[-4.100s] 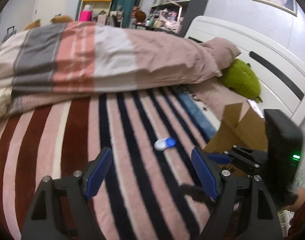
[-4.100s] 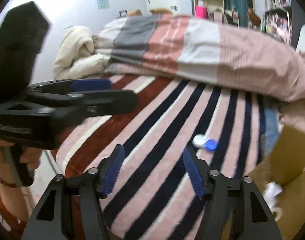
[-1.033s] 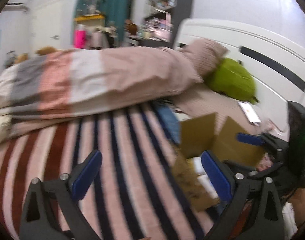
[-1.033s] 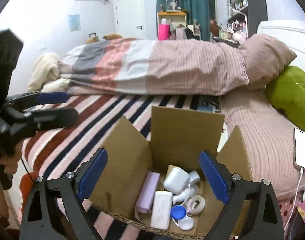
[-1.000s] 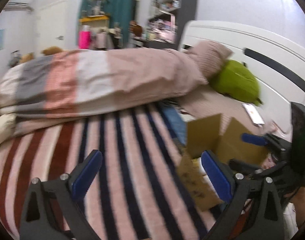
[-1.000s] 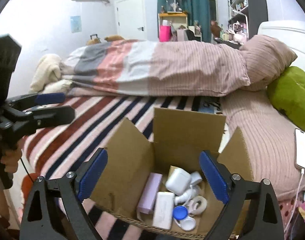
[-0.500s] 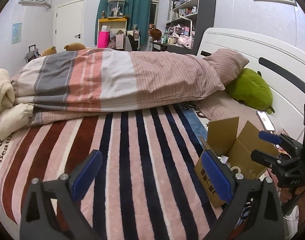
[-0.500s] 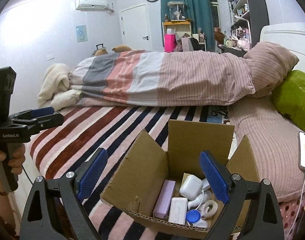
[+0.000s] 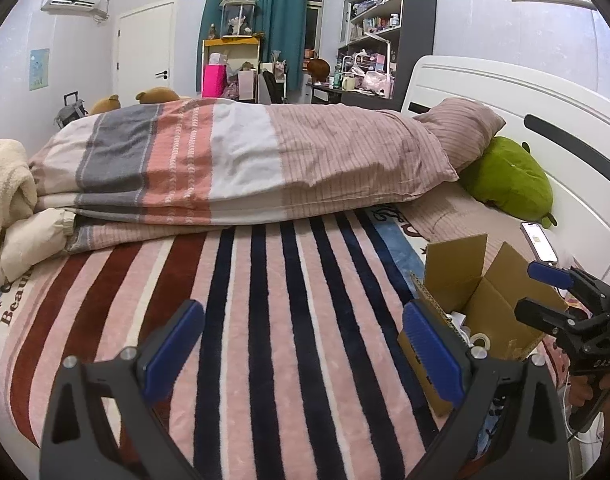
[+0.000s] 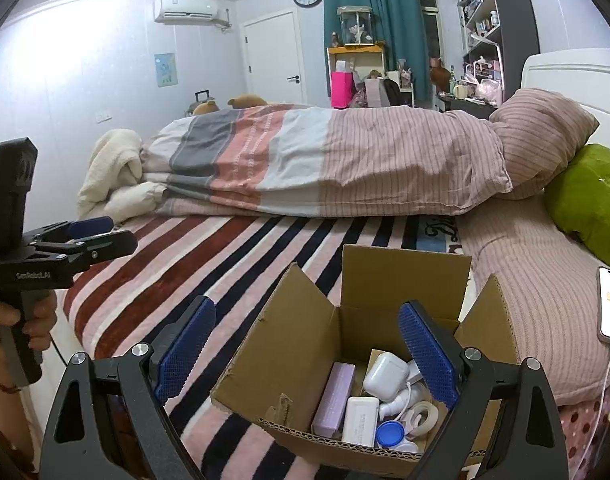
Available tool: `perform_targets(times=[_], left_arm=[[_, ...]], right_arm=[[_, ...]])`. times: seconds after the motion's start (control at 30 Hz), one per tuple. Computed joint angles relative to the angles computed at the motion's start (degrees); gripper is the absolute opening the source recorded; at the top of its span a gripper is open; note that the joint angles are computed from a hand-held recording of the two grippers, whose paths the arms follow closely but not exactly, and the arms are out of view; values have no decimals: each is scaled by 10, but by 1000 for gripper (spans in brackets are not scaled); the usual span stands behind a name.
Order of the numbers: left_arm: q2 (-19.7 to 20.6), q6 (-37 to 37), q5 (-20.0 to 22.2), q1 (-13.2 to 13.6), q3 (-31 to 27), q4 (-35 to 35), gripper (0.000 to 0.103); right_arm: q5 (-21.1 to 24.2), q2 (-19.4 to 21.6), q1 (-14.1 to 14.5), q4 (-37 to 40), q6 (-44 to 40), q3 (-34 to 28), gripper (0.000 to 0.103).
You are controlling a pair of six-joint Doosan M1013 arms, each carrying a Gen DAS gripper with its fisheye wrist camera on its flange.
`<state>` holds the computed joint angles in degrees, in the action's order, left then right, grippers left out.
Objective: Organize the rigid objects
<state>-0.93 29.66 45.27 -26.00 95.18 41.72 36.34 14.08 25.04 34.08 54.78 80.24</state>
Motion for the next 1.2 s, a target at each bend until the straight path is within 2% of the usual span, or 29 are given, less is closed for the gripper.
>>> perform_targets(times=[1.2], left_arm=[[-2,-8,3,0,5,5,99]], right_arm=[[2,-2,2,-3,6,-1,92]])
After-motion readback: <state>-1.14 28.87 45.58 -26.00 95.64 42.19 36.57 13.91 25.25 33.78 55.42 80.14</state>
